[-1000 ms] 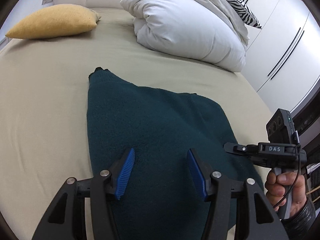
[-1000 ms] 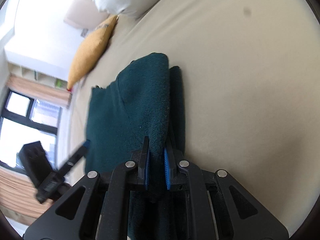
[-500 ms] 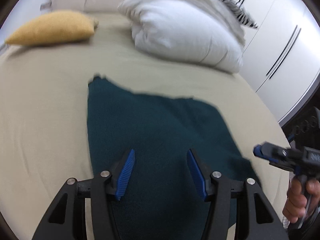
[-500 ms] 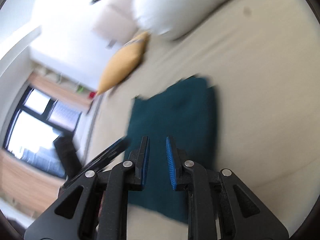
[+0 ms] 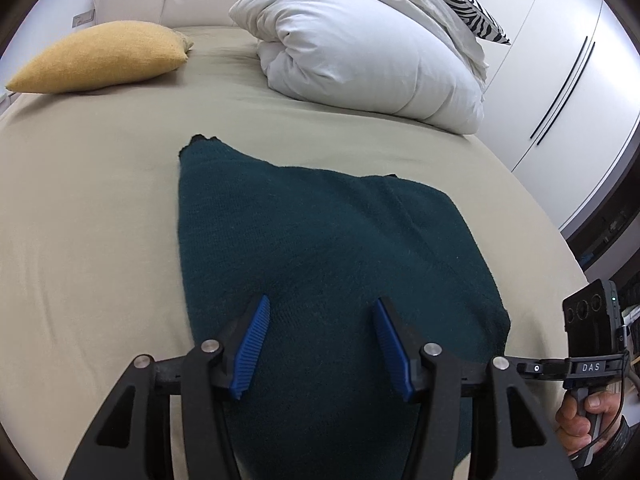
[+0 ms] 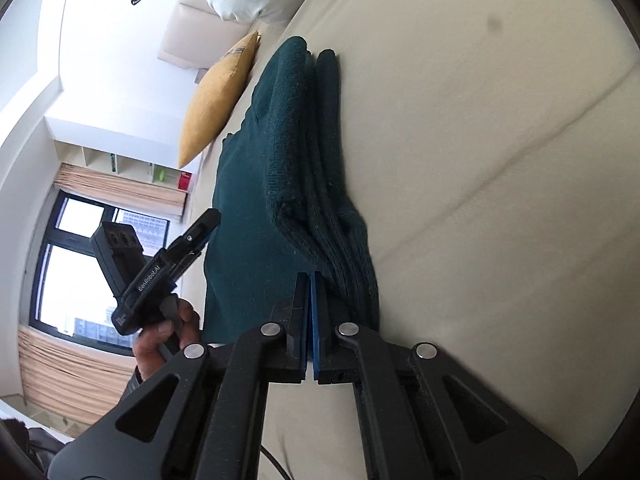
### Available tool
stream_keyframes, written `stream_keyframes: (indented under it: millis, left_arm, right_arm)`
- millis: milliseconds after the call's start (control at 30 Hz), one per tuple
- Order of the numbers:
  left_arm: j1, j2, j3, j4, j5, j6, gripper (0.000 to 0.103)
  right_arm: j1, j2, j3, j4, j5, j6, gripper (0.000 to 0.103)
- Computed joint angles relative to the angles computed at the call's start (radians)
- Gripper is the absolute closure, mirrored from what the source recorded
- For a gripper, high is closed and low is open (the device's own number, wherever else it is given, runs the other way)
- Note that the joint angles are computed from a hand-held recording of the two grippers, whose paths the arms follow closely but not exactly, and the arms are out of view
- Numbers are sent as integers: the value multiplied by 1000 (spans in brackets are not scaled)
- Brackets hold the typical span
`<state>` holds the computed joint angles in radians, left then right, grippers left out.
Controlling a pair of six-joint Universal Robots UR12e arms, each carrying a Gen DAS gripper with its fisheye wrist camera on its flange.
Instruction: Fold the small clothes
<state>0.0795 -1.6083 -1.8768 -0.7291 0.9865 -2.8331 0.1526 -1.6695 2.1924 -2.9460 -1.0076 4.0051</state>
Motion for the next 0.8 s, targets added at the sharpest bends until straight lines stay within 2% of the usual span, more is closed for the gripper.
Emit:
stream_keyframes:
  millis: [33,67,133,200,267,333,367,400,433,467,500,567,600,633,700,800]
  left_arm:
    - [2,7,2,-2,3,-2,47]
    - [4,12,3,1,1,-1,47]
    - [10,18,4,13,-21,1,47]
    - [6,16,9,30,-21,-5,47]
    - [-5,4,22,26,-5,-11,47]
    - [-30,-26,52,-17,58,-11,47]
    - [-39,-44,62,-41,82,-2,47]
    - [-41,-48,58,-22,90,-5,47]
    - [-38,-49,49,6,84,4,46]
    - [-37,-49,47,9,82,9,46]
    - [-31,-50,45,8,66,7,47]
    - [-21,-51,39,14,37,15,46]
    - [-17,-51,33,23,28,19,46]
    - [-14,-48,26,33,23,22,46]
    - [-14,-39,23,38,32,14,48]
    - [-20,-31,38,49,46,-15,52]
  right_arm:
    - [2,-9,-7,34,-7,-23,103]
    - [9,-11,-22,53,-13,-38,95]
    - [17,-23,-44,75,-22,-62,94]
    - [16,-10,-71,21,19,-85,94]
    - [20,23,-111,8,35,-105,90]
    - [18,68,-149,6,57,-121,83]
    - [15,93,-163,8,76,-126,75]
    - [11,115,-180,49,82,-135,65]
    - [8,129,-182,76,50,-133,68]
    - [2,145,-174,62,42,-111,87]
    - [-13,155,-156,6,51,-52,103]
    - [-43,167,-100,-169,81,76,103]
    - [-54,164,-79,-225,85,111,103]
    - [-57,153,-66,-238,69,112,103]
    - [-55,121,-65,-174,32,72,103]
    - [-57,80,-97,-105,-6,17,92]
